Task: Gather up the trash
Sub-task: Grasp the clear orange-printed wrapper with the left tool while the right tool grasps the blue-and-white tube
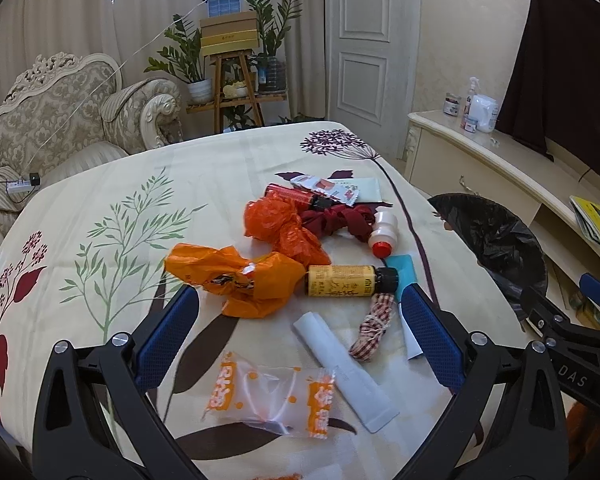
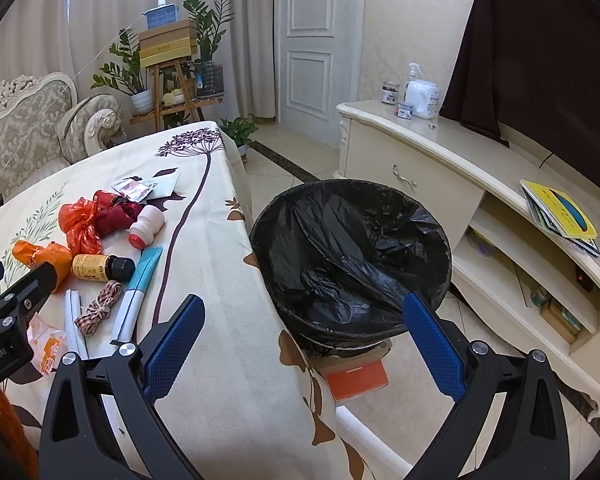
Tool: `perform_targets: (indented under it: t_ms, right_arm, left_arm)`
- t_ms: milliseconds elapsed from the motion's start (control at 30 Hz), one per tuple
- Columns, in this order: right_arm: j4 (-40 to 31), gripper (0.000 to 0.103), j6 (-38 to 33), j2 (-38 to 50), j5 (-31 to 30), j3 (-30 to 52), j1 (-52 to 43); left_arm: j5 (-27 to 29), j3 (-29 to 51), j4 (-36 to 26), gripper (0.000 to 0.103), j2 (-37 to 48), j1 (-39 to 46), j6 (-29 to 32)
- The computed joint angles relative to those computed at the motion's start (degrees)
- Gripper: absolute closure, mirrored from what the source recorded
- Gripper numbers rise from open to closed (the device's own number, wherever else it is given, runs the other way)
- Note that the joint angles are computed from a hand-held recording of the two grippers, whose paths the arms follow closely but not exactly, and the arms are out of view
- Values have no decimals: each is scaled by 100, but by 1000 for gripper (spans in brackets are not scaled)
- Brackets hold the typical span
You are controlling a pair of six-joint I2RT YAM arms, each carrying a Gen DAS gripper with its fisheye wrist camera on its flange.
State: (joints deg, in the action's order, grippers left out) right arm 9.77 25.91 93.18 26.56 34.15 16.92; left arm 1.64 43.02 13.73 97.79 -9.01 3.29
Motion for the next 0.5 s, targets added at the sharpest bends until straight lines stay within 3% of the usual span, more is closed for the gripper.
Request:
perform_targets:
  t_ms: [200, 267, 300, 500]
  right_arm:
    - [-94, 8, -18, 0, -62, 101, 77]
    - [-175, 22, -2, 9, -35, 164, 117]
    - [-259, 35, 28, 44, -32, 219, 134]
    - [-374, 39, 137, 133, -283, 375, 116]
  left_arm:
    - [167, -75, -120, 5, -180, 407, 280]
    - [205, -122, -128, 7, -222, 560, 394]
    - [253, -159, -133, 10, -241, 677, 475]
    - [346, -112, -346, 22, -138, 1070, 723]
